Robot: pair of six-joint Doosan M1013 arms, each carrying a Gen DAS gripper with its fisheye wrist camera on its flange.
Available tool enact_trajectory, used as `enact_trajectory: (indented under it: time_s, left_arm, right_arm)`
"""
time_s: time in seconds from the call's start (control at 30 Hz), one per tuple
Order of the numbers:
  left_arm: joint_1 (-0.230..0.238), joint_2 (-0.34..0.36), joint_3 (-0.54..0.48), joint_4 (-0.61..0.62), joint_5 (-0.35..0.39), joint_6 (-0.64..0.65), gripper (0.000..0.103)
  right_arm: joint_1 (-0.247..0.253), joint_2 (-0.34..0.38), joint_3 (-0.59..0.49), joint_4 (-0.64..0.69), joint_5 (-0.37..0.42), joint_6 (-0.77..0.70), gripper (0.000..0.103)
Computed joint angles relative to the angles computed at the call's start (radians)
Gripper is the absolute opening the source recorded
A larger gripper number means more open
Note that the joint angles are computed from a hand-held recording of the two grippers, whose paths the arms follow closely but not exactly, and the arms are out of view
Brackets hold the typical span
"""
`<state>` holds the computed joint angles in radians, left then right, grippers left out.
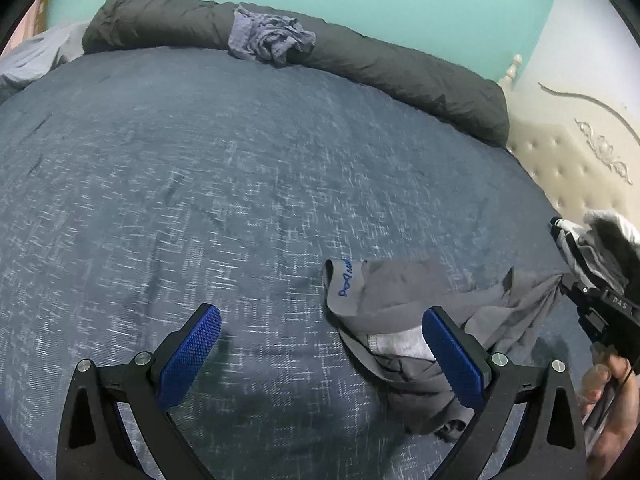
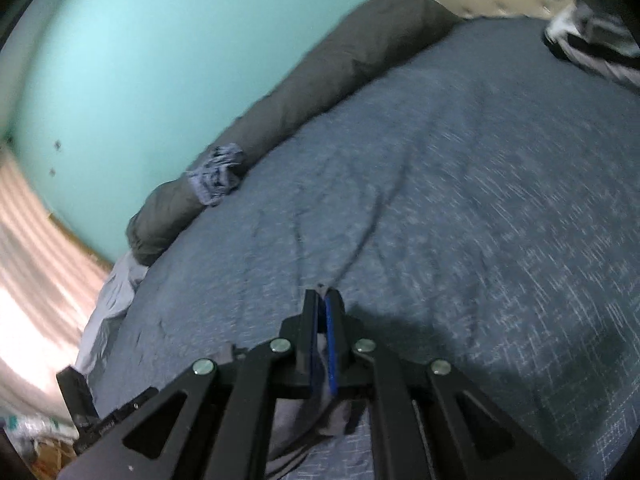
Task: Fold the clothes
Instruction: 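Open the right tool and regrasp the grey garment's waistband edge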
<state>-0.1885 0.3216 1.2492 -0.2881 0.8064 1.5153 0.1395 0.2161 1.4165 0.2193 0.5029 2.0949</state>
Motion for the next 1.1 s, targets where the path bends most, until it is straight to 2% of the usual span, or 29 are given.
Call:
enact_trajectory:
  time_s: [0.07,0.2,0.27,0.4,0.53,0.6,0.73,0.77,0.8,0.87,1.03,1.1]
  left_arm:
    - [-0.001,0.004,-0.001,0.008,-0.001,-0.009,0.103]
    - [0.002,0.011,-0.007,0.006,-0.005,-0.033,0.103]
    - [0.002,0.014,-0.011,0.012,-0.007,-0.039,0.103]
    - [0.001,0.019,-0.019,0.023,-0.011,-0.045,0.103]
    - [0.001,0.023,-0.023,0.025,-0.016,-0.045,0.103]
    - [0.000,0.025,-0.025,0.031,-0.014,-0.050,0.103]
    - [-0.001,0.023,-0.023,0.042,-0.017,-0.065,0.103]
    - [-0.001,0.022,-0.022,0.043,-0.019,-0.067,0.103]
    - [-0.001,0.021,-0.022,0.044,-0.019,-0.066,0.103]
    - [-0.002,0.020,-0.022,0.050,-0.017,-0.063,0.103]
    - [-0.003,0.018,-0.021,0.059,-0.018,-0.068,0.103]
    - [-0.003,0.016,-0.018,0.055,-0.024,-0.067,0.103]
  right_arm:
    - [-0.002,0.008,-0.016,-0.043,0.038,0.058,0.006]
    - [-0.007,0.021,-0.041,-0.063,0.055,0.051,0.007]
    - [-0.012,0.032,-0.053,0.005,0.058,-0.028,0.009]
    - [-0.010,0.058,-0.090,0.104,0.098,-0.145,0.030]
    - [-0.004,0.087,-0.127,0.075,0.185,-0.160,0.030]
    - [-0.005,0.098,-0.135,0.051,0.231,-0.108,0.030]
    - [-0.013,0.097,-0.118,0.078,0.240,-0.100,0.030]
    - [-0.010,0.098,-0.123,0.071,0.245,-0.103,0.037]
    - [-0.008,0.098,-0.127,0.062,0.250,-0.101,0.053]
    - [-0.003,0.100,-0.134,0.047,0.265,-0.099,0.065]
    - [-0.003,0.103,-0.149,0.019,0.317,-0.082,0.066]
    - [-0.005,0.101,-0.152,0.017,0.325,-0.074,0.070]
